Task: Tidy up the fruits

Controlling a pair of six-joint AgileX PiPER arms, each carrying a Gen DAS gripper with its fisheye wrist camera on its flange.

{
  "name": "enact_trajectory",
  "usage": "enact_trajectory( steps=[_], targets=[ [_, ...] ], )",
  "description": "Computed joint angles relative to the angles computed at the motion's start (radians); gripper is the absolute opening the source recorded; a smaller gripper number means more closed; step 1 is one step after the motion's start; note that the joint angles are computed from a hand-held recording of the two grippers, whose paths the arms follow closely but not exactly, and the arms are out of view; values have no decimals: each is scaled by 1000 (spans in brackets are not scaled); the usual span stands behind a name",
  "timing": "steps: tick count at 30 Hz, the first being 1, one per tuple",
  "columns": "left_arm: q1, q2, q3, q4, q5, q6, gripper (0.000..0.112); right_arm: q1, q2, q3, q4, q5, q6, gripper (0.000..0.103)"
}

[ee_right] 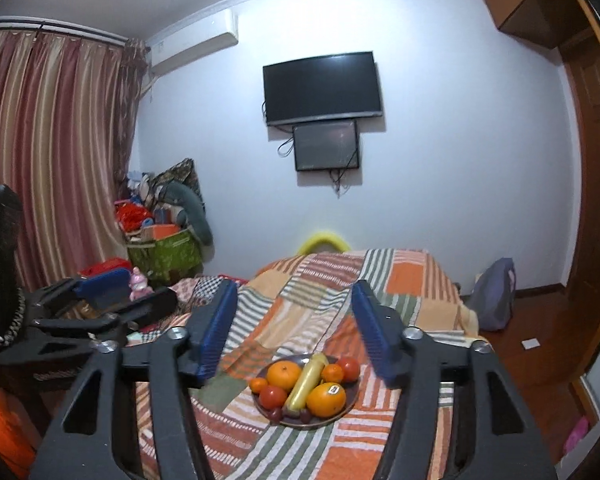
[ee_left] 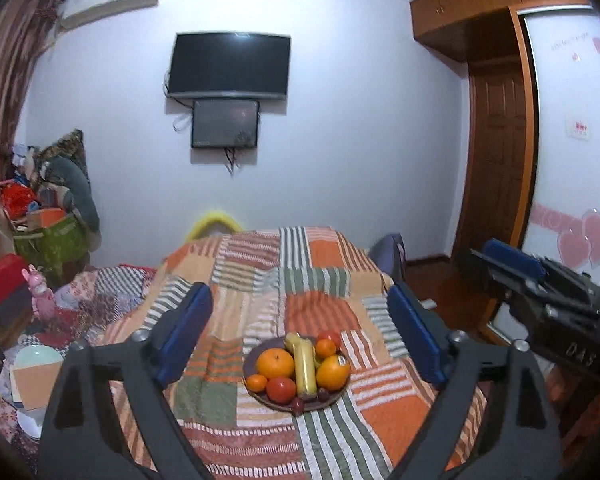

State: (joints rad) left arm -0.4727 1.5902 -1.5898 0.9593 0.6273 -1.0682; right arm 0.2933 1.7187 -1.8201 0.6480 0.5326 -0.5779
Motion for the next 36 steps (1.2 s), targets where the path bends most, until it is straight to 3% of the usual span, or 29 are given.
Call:
enact_trajectory(
  steps=[5, 11, 36],
  targets=[
    [-16, -18, 7, 64, 26, -47, 101, 5, -3, 7, -49, -30, 62, 85],
    [-19, -22, 10, 78, 37, -54, 103, 27, -58, 91, -115, -116, 116, 100],
    [-50, -39, 37, 154, 48, -117, 103, 26, -69, 86, -162, -120, 156, 103]
  ],
)
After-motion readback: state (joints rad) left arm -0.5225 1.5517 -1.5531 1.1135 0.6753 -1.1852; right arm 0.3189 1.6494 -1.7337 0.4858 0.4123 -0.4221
